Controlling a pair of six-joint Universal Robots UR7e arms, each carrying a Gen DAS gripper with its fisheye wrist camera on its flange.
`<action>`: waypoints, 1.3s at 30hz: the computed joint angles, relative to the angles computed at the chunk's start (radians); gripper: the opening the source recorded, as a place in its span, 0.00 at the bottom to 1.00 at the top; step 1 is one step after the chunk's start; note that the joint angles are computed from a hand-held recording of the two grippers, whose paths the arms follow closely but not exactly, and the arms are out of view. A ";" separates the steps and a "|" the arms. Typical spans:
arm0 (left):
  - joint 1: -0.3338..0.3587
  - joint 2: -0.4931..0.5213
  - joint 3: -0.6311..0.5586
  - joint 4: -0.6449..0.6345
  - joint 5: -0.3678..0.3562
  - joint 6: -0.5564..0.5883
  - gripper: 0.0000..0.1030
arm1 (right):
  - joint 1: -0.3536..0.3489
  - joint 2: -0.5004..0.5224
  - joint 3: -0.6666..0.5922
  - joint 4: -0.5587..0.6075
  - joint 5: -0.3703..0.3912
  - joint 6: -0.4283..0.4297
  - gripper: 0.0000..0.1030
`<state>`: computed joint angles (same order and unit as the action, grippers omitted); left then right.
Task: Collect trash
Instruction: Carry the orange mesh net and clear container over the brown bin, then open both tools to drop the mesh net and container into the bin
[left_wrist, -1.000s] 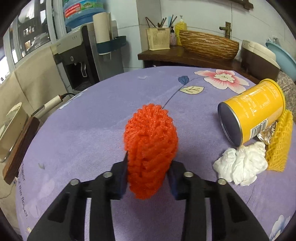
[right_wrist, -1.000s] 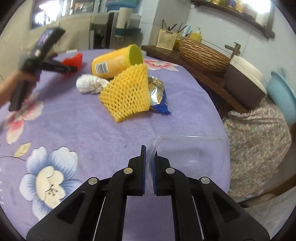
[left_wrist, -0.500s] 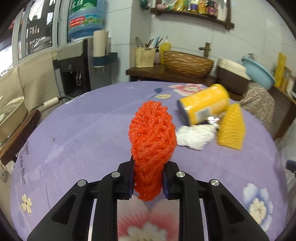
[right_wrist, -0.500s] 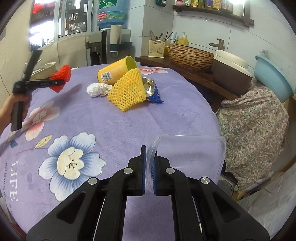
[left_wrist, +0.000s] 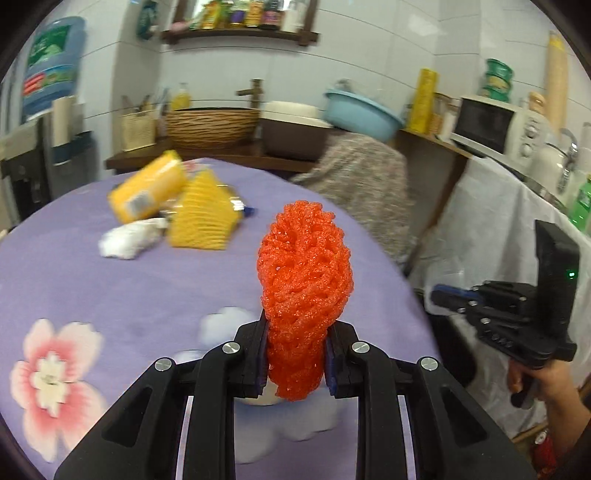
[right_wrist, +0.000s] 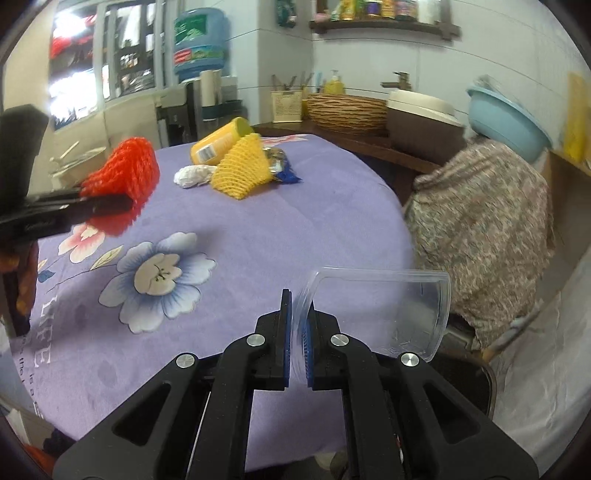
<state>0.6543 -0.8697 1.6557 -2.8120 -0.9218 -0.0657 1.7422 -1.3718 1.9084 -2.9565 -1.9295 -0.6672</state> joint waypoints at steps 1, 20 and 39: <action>-0.009 0.025 -0.014 -0.005 -0.018 0.013 0.22 | -0.009 -0.015 0.012 -0.007 -0.003 0.007 0.06; -0.073 0.323 -0.205 0.089 -0.247 -0.018 0.22 | -0.320 -0.105 0.102 -0.001 -0.117 0.128 0.06; -0.070 0.413 -0.269 0.181 -0.216 -0.013 0.22 | -0.414 0.020 0.068 0.042 -0.125 0.163 0.07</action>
